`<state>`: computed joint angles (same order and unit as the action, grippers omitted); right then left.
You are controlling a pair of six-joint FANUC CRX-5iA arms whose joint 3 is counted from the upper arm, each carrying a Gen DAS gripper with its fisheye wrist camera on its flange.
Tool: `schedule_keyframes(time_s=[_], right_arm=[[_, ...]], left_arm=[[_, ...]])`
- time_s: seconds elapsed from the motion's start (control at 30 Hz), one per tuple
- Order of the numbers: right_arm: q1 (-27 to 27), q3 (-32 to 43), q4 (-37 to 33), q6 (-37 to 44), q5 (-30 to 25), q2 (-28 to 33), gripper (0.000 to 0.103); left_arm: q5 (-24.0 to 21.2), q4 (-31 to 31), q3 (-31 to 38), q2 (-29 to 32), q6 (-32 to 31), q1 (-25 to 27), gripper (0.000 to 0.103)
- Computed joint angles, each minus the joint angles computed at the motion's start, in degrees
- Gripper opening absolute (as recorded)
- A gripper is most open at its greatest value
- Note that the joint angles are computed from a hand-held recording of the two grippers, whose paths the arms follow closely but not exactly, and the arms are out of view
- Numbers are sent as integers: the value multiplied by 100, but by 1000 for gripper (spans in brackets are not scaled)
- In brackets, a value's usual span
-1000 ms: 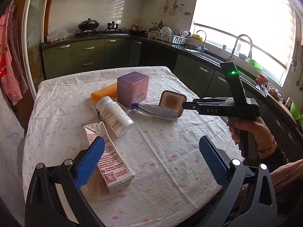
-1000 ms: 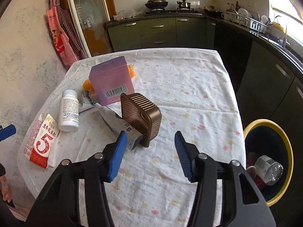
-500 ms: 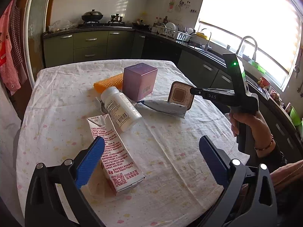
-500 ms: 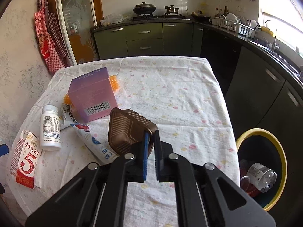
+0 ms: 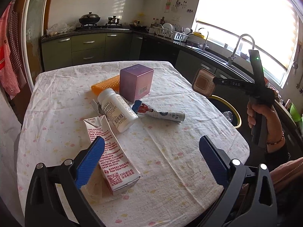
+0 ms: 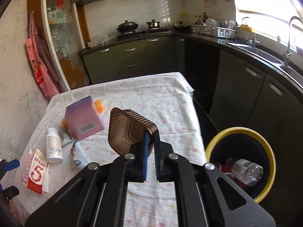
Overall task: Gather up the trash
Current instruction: 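Carry the brown tray with the right gripper over the bin and release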
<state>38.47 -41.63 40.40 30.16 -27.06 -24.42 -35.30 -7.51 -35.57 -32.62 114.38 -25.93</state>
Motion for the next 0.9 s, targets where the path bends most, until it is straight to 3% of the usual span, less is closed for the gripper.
schedule_keyframes(time_s=[0.33,0.63,0.73,0.9], right_arm=[[-1283,-388,753,-992,-285,79,6],[-1793,-170,965,-1172,-143,1024,7],[-1940,-128,957,-1254,-4,1143,22],[-1943,-409,1209,-1577,243,694,32]], left_arm=[[-73,-195,201,237,171,-204,98],[-192,-374,396,451,296,-378,98],[-175,-276,369,451,230,-330,98],[-107,157,186,362,-25,-60,98]])
